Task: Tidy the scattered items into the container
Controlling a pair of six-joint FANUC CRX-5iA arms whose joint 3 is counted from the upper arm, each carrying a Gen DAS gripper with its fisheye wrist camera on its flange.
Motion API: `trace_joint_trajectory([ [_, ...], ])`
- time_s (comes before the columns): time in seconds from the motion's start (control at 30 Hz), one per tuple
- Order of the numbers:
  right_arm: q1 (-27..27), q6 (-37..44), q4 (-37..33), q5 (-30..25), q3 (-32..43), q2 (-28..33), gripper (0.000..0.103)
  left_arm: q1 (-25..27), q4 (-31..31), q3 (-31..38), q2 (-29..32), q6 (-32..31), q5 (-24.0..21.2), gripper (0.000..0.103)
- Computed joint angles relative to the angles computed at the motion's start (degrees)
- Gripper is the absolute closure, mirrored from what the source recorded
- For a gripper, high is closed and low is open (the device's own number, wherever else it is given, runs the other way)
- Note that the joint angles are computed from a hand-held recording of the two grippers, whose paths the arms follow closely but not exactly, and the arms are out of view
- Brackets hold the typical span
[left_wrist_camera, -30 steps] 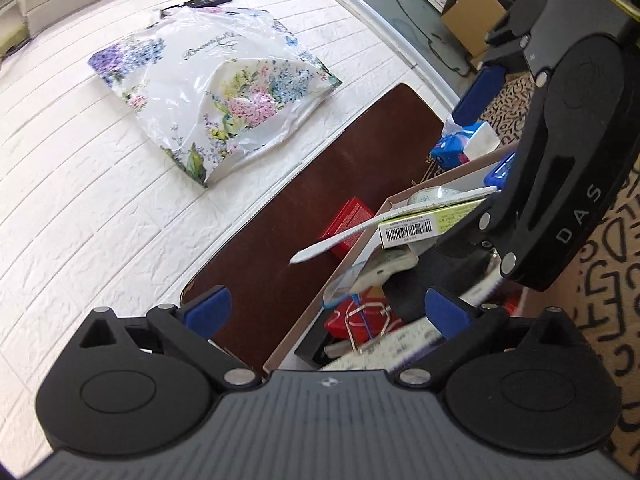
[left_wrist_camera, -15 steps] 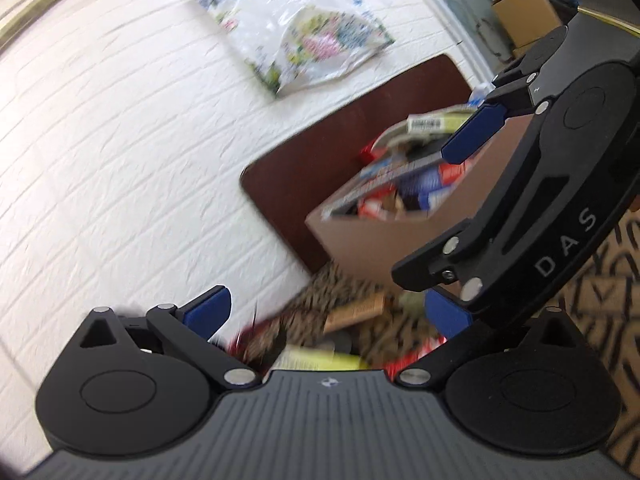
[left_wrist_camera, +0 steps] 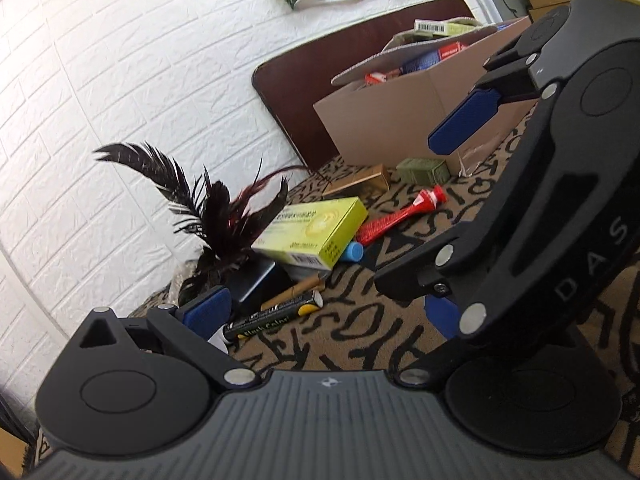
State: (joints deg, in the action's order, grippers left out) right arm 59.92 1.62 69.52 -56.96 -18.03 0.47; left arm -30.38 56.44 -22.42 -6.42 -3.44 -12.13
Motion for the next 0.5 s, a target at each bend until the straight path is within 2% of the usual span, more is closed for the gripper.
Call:
trace_joint_trajectory([
  [0.23,-2.78,-1.06,1.86,1.67,0.88,1.60,0.000,0.60,-7.27,4.04,3.05,5.97,-0.76,0.000],
  [0.3,-3.89,-1.41,2.17,1.74,1.57,2.25,0.000,1.15,-11.55,7.33,5.12,9.52,-2.64,0.000],
  [0.33,-4.43,-1.71,2.61,1.84,1.72,2.47,0.000,1.50,-11.14,7.50,5.45,9.10,-3.08,0.000],
  [0.43,-5.98,-1.52,2.99,2.60,2.19,3.09,0.000,2.66,-16.23,11.96,7.98,13.95,-7.69,0.000],
  [0.5,-7.13,-1.18,2.55,4.21,2.62,3.44,0.000,2.96,-15.85,12.07,8.20,13.85,-8.13,0.000],
])
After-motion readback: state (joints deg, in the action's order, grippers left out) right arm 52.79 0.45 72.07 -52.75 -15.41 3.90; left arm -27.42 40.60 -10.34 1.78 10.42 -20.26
